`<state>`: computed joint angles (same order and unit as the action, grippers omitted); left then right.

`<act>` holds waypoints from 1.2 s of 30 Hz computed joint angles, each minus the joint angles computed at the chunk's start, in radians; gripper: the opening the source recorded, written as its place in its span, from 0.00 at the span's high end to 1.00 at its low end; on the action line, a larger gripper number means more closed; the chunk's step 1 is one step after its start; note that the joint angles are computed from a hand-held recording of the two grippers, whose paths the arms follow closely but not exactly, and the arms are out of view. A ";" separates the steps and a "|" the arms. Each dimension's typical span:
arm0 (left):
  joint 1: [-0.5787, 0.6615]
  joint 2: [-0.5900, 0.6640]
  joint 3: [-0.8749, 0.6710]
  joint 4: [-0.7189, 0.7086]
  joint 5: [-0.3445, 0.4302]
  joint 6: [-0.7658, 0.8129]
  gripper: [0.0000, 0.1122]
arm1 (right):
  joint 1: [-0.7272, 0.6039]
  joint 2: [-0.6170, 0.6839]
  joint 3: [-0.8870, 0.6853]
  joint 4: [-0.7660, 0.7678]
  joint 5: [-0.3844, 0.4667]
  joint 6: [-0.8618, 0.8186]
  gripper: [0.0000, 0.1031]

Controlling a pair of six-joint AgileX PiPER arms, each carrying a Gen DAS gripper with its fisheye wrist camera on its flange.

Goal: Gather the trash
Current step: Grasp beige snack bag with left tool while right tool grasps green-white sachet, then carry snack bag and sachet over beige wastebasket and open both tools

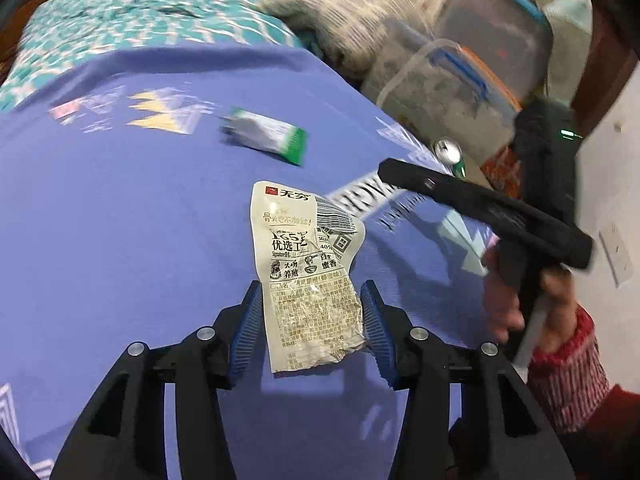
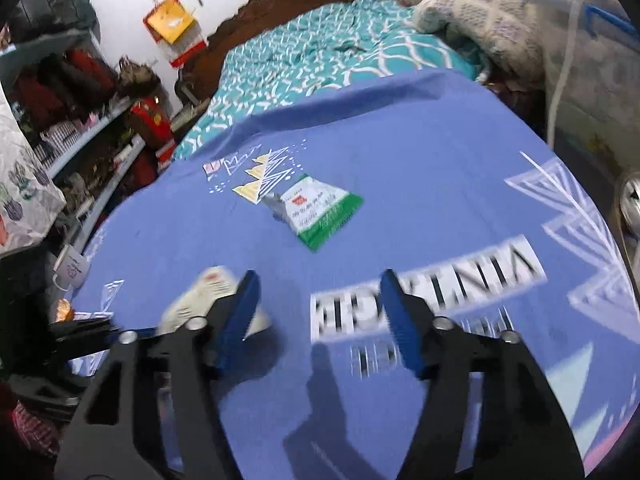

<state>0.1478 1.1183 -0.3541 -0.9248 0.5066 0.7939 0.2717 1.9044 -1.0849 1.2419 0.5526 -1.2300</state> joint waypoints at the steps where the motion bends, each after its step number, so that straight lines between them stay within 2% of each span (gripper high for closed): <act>1: 0.065 -0.027 0.009 0.000 0.041 0.027 0.58 | 0.026 0.034 -0.063 -0.079 -0.009 0.078 0.44; 3: 0.260 -0.080 0.023 0.010 0.152 0.107 0.58 | 0.093 0.108 -0.193 -0.266 -0.057 0.255 0.42; 5: 0.411 -0.092 0.024 0.011 0.241 0.179 0.58 | 0.142 0.185 -0.336 -0.466 -0.060 0.419 0.42; 7: 0.575 -0.091 0.024 0.019 0.331 0.259 0.58 | 0.162 0.277 -0.510 -0.658 -0.005 0.609 0.43; 9: 0.667 -0.076 0.027 0.026 0.368 0.303 0.58 | 0.157 0.379 -0.688 -0.768 0.068 0.756 0.48; 11: 0.721 -0.063 0.027 0.030 0.392 0.335 0.58 | 0.120 0.497 -0.888 -0.732 0.235 0.787 0.64; 13: 0.759 -0.044 0.030 0.030 0.396 0.362 0.58 | 0.095 0.564 -0.973 -0.665 0.354 0.794 0.65; 14: 0.779 -0.031 0.028 0.027 0.401 0.380 0.58 | 0.087 0.556 -0.955 -0.605 0.382 0.748 0.69; 16: 0.813 -0.003 0.020 0.014 0.413 0.410 0.57 | 0.079 0.520 -0.850 -0.438 0.489 0.583 0.70; 17: 0.831 0.011 0.015 0.009 0.420 0.426 0.57 | 0.087 0.468 -0.759 -0.405 0.488 0.508 0.70; 19: 0.855 0.036 0.003 0.000 0.429 0.450 0.57 | 0.093 0.383 -0.604 -0.329 0.455 0.367 0.70; 20: 0.848 0.048 -0.004 -0.007 0.422 0.449 0.57 | 0.098 0.349 -0.551 -0.322 0.405 0.348 0.69; 24: 0.834 0.077 -0.015 -0.029 0.416 0.453 0.57 | 0.144 0.299 -0.489 -0.474 0.152 0.506 0.68; 27: 0.839 0.068 -0.006 -0.035 0.429 0.464 0.57 | 0.174 0.333 -0.527 -0.522 0.112 0.574 0.68; 28: 0.838 0.068 -0.004 -0.033 0.428 0.464 0.57 | 0.201 0.336 -0.524 -0.562 0.073 0.605 0.68; 30: 0.848 0.074 -0.002 -0.027 0.430 0.471 0.57 | 0.276 0.308 -0.465 -0.680 -0.070 0.686 0.74; 31: 0.854 0.073 0.000 -0.022 0.430 0.470 0.57 | 0.310 0.301 -0.445 -0.746 -0.116 0.726 0.87; 33: 0.863 0.072 -0.001 -0.015 0.434 0.462 0.57 | 0.350 0.293 -0.435 -0.757 -0.116 0.726 0.96; 34: 0.868 0.070 -0.004 -0.011 0.439 0.459 0.57 | 0.347 0.289 -0.432 -0.702 -0.097 0.682 0.96; 36: 0.870 0.058 -0.010 -0.007 0.448 0.448 0.57 | 0.346 0.252 -0.377 -0.606 -0.120 0.609 0.96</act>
<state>1.0180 1.1765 -0.3641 -0.9317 0.9548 1.2420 0.6173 2.1565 -1.4620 0.6363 0.4321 -0.6210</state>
